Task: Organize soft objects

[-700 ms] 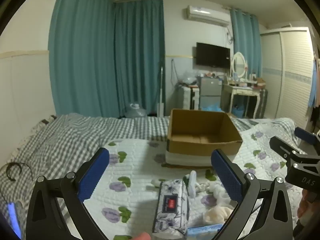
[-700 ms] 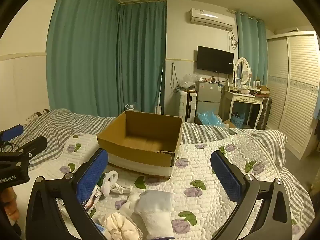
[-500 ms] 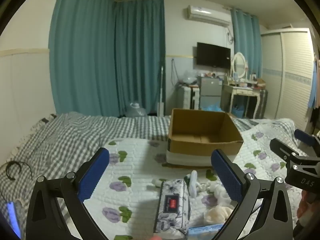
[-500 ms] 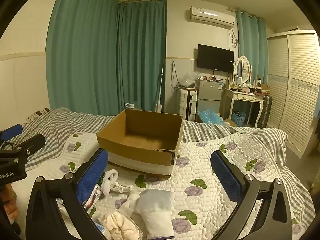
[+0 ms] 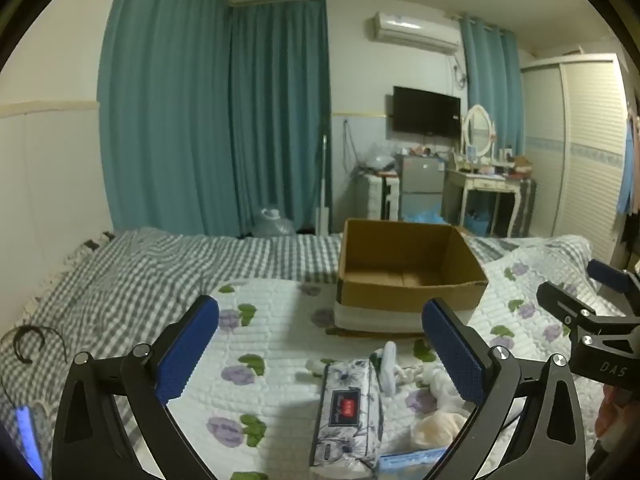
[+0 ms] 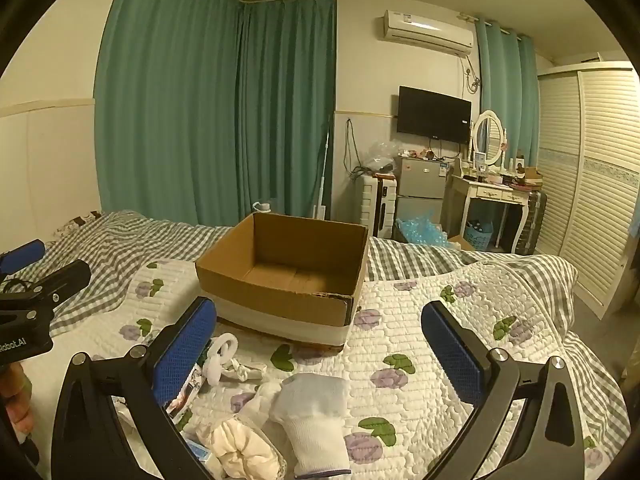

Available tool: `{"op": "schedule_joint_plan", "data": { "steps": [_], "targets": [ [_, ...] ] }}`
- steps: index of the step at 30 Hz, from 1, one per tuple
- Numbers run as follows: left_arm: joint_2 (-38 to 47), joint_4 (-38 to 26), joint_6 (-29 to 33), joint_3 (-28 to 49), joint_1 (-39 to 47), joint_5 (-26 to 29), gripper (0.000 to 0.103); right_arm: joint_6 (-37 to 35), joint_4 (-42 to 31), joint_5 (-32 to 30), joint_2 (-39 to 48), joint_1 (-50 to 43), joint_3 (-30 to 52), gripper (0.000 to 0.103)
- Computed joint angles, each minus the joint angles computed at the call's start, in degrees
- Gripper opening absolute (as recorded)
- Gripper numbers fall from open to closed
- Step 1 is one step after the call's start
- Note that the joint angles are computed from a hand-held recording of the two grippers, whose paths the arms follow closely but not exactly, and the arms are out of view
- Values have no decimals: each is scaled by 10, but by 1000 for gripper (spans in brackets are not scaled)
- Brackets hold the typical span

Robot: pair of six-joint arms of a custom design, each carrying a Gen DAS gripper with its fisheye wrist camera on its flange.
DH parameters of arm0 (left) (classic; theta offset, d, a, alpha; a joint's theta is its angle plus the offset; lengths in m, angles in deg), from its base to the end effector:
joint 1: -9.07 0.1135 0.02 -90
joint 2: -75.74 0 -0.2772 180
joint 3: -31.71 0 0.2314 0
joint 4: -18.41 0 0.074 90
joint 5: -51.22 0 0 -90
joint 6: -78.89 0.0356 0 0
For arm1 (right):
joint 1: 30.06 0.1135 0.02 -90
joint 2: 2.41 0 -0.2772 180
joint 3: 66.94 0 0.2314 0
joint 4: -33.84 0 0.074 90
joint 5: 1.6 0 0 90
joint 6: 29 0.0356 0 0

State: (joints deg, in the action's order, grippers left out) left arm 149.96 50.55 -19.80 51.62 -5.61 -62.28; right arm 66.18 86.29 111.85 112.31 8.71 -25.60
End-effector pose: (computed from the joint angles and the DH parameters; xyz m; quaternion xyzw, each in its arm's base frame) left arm 0.1762 -0.0315 0.1521 -0.0710 0.8173 0.0549 0.5692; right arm 0.2441 0.1779 0.1055 -0.1228 0.8055 0.0525 0.5774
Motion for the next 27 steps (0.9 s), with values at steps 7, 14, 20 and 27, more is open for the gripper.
{"op": "schedule_joint_plan", "data": {
  "steps": [7, 14, 20, 27],
  "targets": [
    [4, 0, -3, 1, -7, -9, 103, 1, 1, 1, 0, 3, -1, 103],
    [10, 4, -6, -1, -13, -18, 103, 4, -4, -1, 2, 3, 3, 103],
    [10, -6, -10, 1, -14, -19, 103, 5, -3, -1, 3, 3, 2, 103],
    [6, -13, -6, 4, -3, -7, 103, 4, 0, -5, 5, 1, 3, 103]
  ]
}}
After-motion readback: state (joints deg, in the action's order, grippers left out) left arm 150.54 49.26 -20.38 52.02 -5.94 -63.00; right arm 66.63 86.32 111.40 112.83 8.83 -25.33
